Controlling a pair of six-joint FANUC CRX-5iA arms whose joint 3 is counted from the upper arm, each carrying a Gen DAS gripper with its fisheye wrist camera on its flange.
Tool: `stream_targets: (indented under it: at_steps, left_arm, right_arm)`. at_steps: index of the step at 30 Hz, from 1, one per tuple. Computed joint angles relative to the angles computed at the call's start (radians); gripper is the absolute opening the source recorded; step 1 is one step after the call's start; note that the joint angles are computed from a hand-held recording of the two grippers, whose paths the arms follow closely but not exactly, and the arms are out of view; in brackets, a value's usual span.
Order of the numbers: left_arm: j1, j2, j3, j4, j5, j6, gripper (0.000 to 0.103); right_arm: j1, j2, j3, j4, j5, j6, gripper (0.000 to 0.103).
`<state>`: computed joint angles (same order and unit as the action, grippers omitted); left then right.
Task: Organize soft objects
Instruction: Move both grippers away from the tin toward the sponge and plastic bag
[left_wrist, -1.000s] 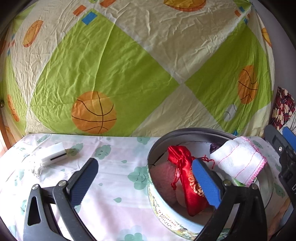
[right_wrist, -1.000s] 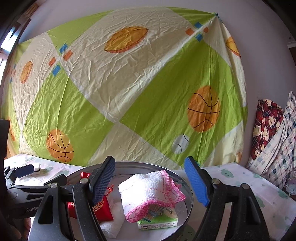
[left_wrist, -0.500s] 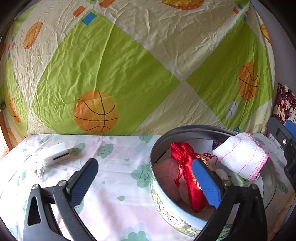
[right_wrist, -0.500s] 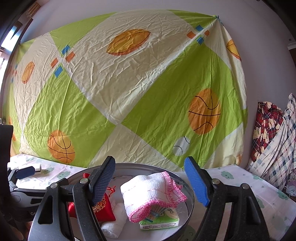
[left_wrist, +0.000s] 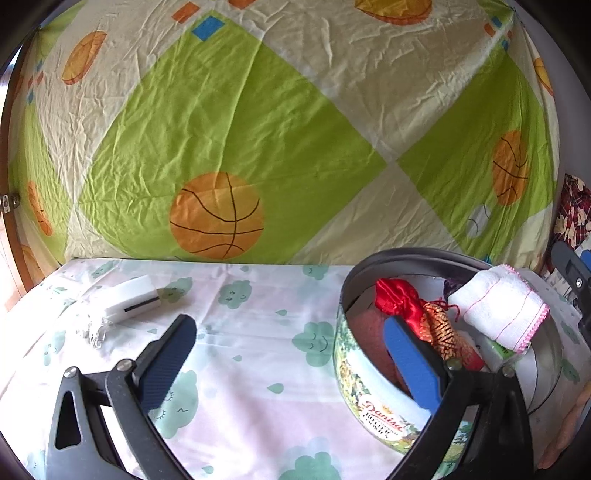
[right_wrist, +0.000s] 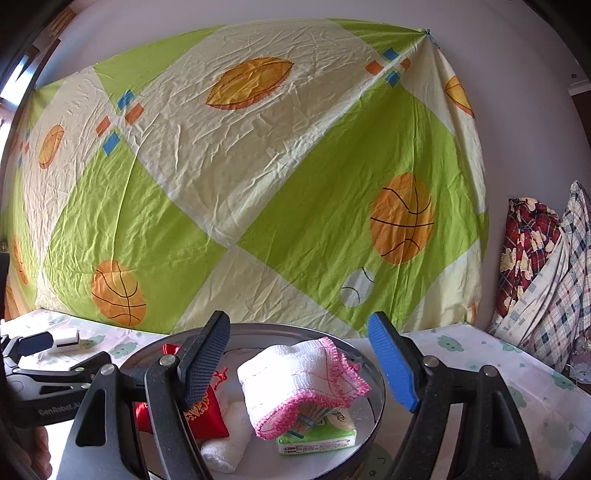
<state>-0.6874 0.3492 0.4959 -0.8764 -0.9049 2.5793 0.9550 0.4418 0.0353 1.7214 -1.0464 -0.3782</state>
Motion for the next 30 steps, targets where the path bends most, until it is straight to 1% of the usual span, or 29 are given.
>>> stream_targets:
  at_steps: [3, 7, 9, 11, 15, 18, 23, 25, 28, 30]
  left_arm:
    - [0.008, -0.017, -0.022, -0.001, -0.001, 0.001, 0.103]
    - [0.028, -0.043, -0.056, 0.008, 0.001, -0.02, 0.103]
    - [0.038, -0.053, -0.066, 0.002, -0.014, -0.034, 0.103]
    - [0.053, -0.064, -0.078, -0.001, -0.026, -0.047, 0.103]
    - [0.095, -0.098, -0.122, -0.001, -0.017, -0.048, 0.103]
    - [0.146, -0.127, -0.161, 0.036, 0.008, -0.059, 0.103]
    - [0.208, -0.16, -0.204, 0.051, 0.024, -0.064, 0.103]
    - [0.237, -0.173, -0.222, 0.072, 0.035, -0.063, 0.103]
    - [0.286, -0.196, -0.256, 0.113, 0.063, -0.074, 0.103]
    - [0.33, -0.214, -0.286, 0.17, 0.087, -0.093, 0.103]
  right_arm:
    - [0.009, 0.011, 0.013, -0.012, -0.037, 0.01, 0.079]
    - [0.026, 0.03, 0.029, -0.013, -0.126, 0.005, 0.079]
    - [0.038, 0.041, 0.038, -0.015, -0.167, 0.003, 0.079]
    - [0.048, 0.043, 0.043, -0.024, -0.175, 0.001, 0.079]
    - [0.07, 0.074, 0.086, -0.039, -0.207, 0.042, 0.079]
    - [0.084, 0.097, 0.121, -0.053, -0.192, 0.06, 0.079]
    - [0.109, 0.163, 0.219, -0.069, -0.163, 0.082, 0.079]
    - [0.117, 0.2, 0.273, -0.077, -0.142, 0.111, 0.079]
    - [0.128, 0.254, 0.356, -0.085, -0.104, 0.149, 0.079]
    - [0.133, 0.29, 0.415, -0.102, -0.072, 0.173, 0.079]
